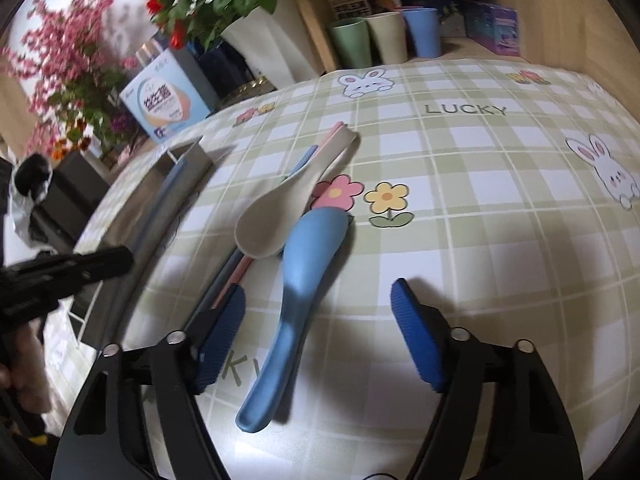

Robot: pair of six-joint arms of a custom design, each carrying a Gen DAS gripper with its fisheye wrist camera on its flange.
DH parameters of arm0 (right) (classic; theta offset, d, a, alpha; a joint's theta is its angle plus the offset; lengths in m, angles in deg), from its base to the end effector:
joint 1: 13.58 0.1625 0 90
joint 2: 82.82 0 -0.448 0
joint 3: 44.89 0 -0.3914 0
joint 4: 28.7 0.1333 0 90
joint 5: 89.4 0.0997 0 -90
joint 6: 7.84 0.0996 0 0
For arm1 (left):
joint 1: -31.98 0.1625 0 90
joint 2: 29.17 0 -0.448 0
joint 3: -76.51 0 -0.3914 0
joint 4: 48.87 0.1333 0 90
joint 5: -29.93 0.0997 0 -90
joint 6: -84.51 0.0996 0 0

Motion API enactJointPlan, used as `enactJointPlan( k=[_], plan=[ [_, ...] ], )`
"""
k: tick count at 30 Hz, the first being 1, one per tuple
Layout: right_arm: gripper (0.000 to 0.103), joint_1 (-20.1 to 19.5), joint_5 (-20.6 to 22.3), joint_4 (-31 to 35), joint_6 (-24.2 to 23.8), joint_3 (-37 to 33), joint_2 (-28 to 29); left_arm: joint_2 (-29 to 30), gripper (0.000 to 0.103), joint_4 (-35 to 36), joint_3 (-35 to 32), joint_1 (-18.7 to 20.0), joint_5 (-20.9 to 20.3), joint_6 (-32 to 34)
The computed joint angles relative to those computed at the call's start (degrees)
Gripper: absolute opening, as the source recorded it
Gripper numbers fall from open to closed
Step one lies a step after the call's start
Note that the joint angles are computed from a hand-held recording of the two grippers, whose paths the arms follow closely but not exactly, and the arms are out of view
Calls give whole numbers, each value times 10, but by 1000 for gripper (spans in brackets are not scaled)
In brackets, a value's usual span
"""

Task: Organize utensils
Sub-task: 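Grasp the blue chopstick with left gripper while right gripper grasps the blue spoon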

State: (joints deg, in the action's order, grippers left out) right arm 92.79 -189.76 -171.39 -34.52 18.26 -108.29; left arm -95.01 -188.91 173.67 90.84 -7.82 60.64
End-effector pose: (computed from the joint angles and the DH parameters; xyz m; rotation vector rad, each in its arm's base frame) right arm 0.3463 -0.7695 0.0471 1.0380 -2.7267 0.3590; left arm -0.1452 -0.6504 0.3420 -0.0403 2.3380 -0.8687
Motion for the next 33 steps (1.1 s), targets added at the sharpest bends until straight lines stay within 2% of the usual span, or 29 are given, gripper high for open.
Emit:
enactJointPlan(
  k=[7,11,15,20,23,26,33],
  plan=[
    [67,21,-47,35,-63,-25,20,-20,6,-60,25,-16,-6,27],
    [67,31,-78,46,-64,-41,32,-31,6,-79,37,-18,-5,26],
    [65,44,-120,15,-95,-32,40,-41,6,-94,50,-20,-3,25],
    [37,48,-129,30,-70,-40,41,-51,6,-104,63,-23,-11,25],
    [27,49,-127,50,-55,-46,40,-56,6,-102,66,-22,-17,21],
    [21,49,-121,67,-36,-46,37,-60,6,-102,70,-22,-16,19],
    [20,51,-102,47,-18,-2,10,-69,6,-94,79,-22,-14,3]
  ],
)
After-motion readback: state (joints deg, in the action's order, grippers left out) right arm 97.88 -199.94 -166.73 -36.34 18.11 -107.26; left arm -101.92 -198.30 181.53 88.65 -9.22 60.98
